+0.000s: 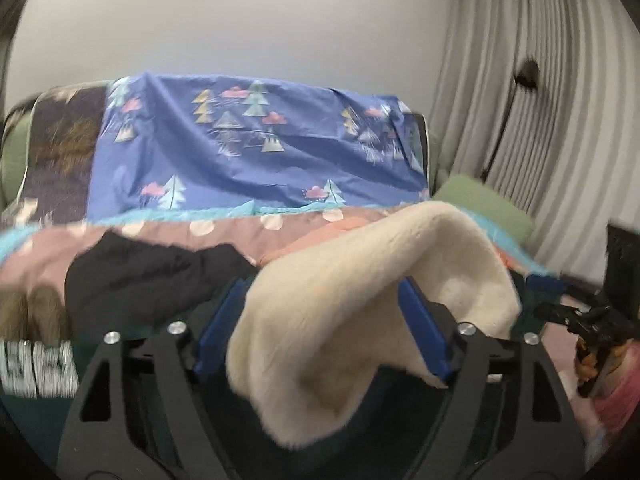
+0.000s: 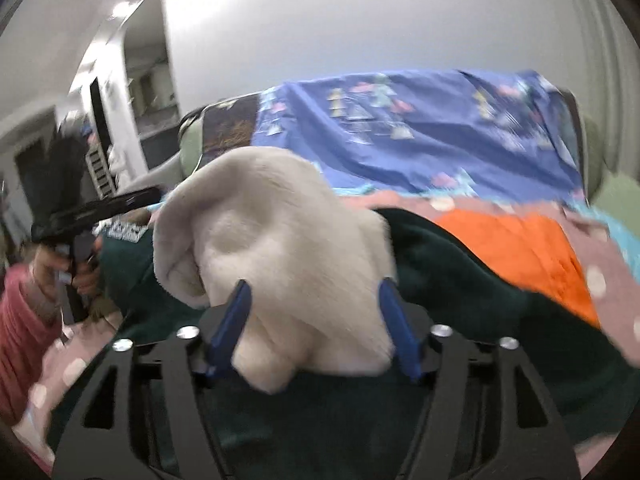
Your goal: Fold large clothes
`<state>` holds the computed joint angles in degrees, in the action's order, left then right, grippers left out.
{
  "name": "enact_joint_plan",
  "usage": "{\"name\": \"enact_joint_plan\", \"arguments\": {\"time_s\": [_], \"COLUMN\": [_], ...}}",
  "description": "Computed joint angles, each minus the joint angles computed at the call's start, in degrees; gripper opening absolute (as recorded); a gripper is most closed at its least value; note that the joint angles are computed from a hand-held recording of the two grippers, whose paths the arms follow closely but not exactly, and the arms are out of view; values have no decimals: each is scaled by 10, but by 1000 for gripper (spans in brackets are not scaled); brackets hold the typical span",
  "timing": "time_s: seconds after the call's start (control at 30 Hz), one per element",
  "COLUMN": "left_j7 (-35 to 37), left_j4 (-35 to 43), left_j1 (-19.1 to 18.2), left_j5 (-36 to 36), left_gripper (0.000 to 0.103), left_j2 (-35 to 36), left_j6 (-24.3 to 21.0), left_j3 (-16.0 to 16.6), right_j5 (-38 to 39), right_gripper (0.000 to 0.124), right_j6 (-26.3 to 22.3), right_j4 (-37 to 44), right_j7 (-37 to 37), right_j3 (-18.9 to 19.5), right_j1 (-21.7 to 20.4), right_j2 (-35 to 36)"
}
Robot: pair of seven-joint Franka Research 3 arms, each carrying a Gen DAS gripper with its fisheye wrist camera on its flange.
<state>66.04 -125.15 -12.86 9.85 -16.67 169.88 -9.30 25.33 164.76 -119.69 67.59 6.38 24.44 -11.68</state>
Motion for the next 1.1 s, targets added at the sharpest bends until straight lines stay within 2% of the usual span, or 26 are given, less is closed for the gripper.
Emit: {"name": "enact_joint_plan", "arguments": {"time_s": [0.03,0.07,0.1,0.13,0.17,0.2,0.23,0.27,0.3,0.33,0.4,0.47,0.53,0.57,0.6,0.67,0.7,0.8,0.83,0.87,0.9,0.97,1.1], "left_j7": [-12,-12,10,28,15,30,60,89,112,119,124,118,97,81,64,38,23,-19,-34,-47,-54,-63,-58], "left_j4": [28,57,71,89,87,64,31,-6,-39,-61,-127,-182,-230,-251,-271,-298,-308,-323,-321,-318,-317,-309,-285], "left_j1": [19,22,8,-1,-1,-11,-33,-63,-95,-110,-136,-149,-145,-136,-132,-141,-143,-132,-125,-120,-119,-119,-130], "left_j5": [29,42,25,-1,-14,-44,-85,-121,-144,-149,-147,-139,-128,-121,-116,-118,-121,-115,-112,-108,-105,-99,-101], "left_gripper": [80,73,23,11,11,10,10,10,11,13,17,23,39,44,50,54,59,68,74,77,81,83,87], "left_j2": [22,46,58,69,63,47,19,-13,-45,-66,-135,-188,-235,-257,-276,-299,-308,-319,-317,-311,-304,-287,-222], "left_j6": [-21,-46,-64,-90,-84,-52,-8,28,47,54,46,20,-18,-33,-43,-53,-54,-52,-57,-56,-51,-41,-18], "left_j3": [-21,-27,-19,-14,-12,-2,17,39,61,68,76,71,50,37,26,27,29,24,20,18,19,26,59], "right_j5": [-49,-66,-83,-87,-56,12,100,148,199,226,227,172,131,111,103,95,85,37,33,40,48,82,151], "right_gripper": [72,52,24,7,7,6,2,0,0,0,0,0,0,0,0,0,1,26,40,47,50,63,70], "right_j6": [-6,-12,-33,-37,-9,34,58,71,80,77,45,11,-10,-32,-43,-71,-84,-104,-101,-96,-95,-104,-152], "right_j4": [25,41,67,78,72,55,41,29,6,-12,-74,-131,-164,-178,-183,-181,-176,-167,-166,-164,-159,-137,-90], "right_j7": [41,56,75,88,64,0,-92,-145,-208,-246,-264,-197,-136,-91,-66,-6,22,94,106,107,102,89,72], "right_j3": [19,22,23,21,18,1,-24,-38,-58,-72,-71,-35,-14,-4,-6,-9,-7,13,14,7,-3,-26,-49], "right_j1": [-19,-23,-26,-26,-20,5,40,62,91,108,102,47,11,-13,-17,-25,-31,-49,-45,-31,-20,4,15], "right_j2": [26,41,59,63,57,38,16,-3,-33,-55,-117,-159,-178,-185,-187,-180,-175,-156,-150,-141,-129,-100,-42]}}
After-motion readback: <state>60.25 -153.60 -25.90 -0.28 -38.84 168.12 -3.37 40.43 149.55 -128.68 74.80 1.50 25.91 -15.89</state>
